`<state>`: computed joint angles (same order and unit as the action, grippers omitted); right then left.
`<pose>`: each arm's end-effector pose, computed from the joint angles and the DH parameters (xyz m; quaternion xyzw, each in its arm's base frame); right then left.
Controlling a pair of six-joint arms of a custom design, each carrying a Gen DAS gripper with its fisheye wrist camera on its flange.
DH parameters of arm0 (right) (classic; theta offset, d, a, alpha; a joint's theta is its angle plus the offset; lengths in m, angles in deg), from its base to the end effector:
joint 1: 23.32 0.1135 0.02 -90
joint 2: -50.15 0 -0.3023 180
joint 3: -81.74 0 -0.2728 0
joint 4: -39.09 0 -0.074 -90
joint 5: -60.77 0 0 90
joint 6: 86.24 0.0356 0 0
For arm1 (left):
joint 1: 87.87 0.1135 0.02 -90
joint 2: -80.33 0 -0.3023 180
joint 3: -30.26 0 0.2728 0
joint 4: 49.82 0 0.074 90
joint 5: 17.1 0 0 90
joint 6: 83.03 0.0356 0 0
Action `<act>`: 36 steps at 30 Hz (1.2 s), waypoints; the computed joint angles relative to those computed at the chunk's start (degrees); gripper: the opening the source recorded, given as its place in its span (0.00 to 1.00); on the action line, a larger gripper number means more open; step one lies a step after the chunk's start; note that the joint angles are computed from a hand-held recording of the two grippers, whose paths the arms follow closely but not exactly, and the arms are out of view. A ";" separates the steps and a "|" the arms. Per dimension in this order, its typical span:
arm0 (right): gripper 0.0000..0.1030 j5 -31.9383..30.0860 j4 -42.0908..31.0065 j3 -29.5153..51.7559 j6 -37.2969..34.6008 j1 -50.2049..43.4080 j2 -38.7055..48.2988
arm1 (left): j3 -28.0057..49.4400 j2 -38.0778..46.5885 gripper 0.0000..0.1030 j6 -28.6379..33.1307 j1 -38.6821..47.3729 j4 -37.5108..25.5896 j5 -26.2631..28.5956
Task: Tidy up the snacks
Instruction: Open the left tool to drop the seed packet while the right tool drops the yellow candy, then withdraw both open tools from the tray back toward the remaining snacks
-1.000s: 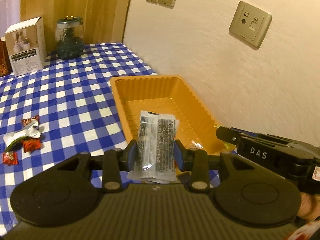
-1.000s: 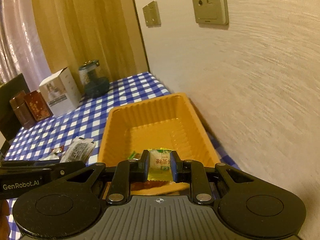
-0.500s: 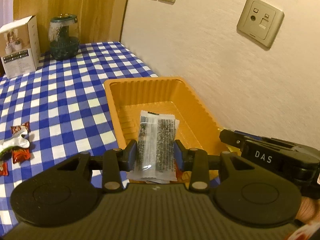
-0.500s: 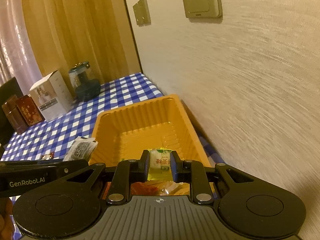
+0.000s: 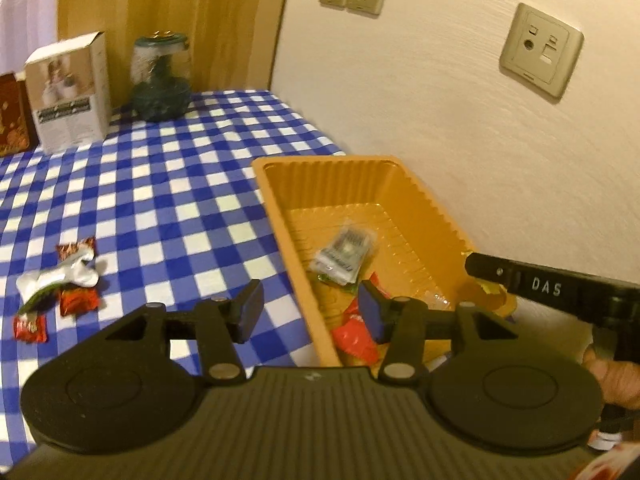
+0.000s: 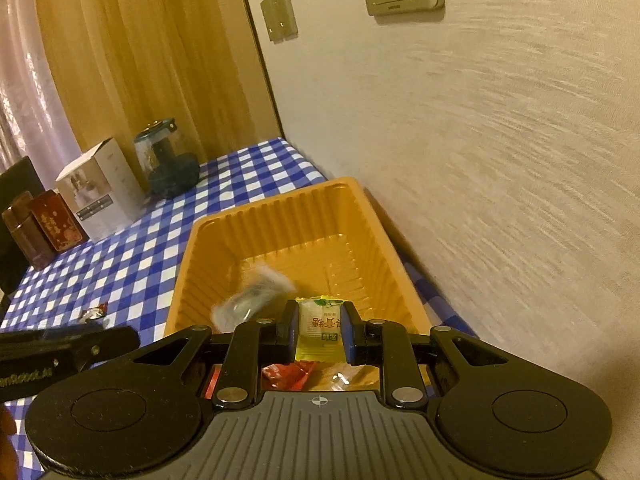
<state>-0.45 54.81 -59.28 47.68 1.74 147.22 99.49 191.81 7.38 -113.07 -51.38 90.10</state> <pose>0.2601 0.1027 0.1110 0.2442 0.8577 0.0341 0.4511 0.3670 -0.1843 0.1366 0.2588 0.8739 -0.2176 0.3493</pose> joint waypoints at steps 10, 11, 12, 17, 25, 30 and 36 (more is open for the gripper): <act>0.22 -0.11 -0.05 1.70 -1.34 -0.04 0.67 | -2.51 -1.04 0.46 -0.68 1.95 0.15 0.98; 0.22 -0.18 0.87 1.44 -1.54 -0.07 0.73 | -2.51 -1.06 0.46 -0.67 2.09 0.12 1.07; 0.22 -0.49 1.91 1.31 -1.87 -0.18 0.92 | -2.63 -1.14 0.46 -0.62 2.17 0.22 1.07; 0.43 -0.29 3.92 0.07 1.12 -0.44 0.53 | -2.92 -1.55 0.46 -0.83 3.03 0.16 1.34; 0.50 2.87 -0.36 -2.15 8.41 3.26 -2.26 | -5.56 -3.62 0.49 -0.67 5.67 0.03 1.86; 0.52 5.32 -5.67 -2.10 13.35 8.13 -4.51 | -8.29 -6.21 0.54 0.14 7.58 -0.06 2.30; 0.56 8.34 -11.88 -0.03 16.23 14.01 -6.72 | -11.57 -10.38 0.56 2.12 10.78 -1.20 3.13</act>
<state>7.89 42.93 -59.31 63.91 15.75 140.50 87.91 181.43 9.50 -102.29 -52.58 93.23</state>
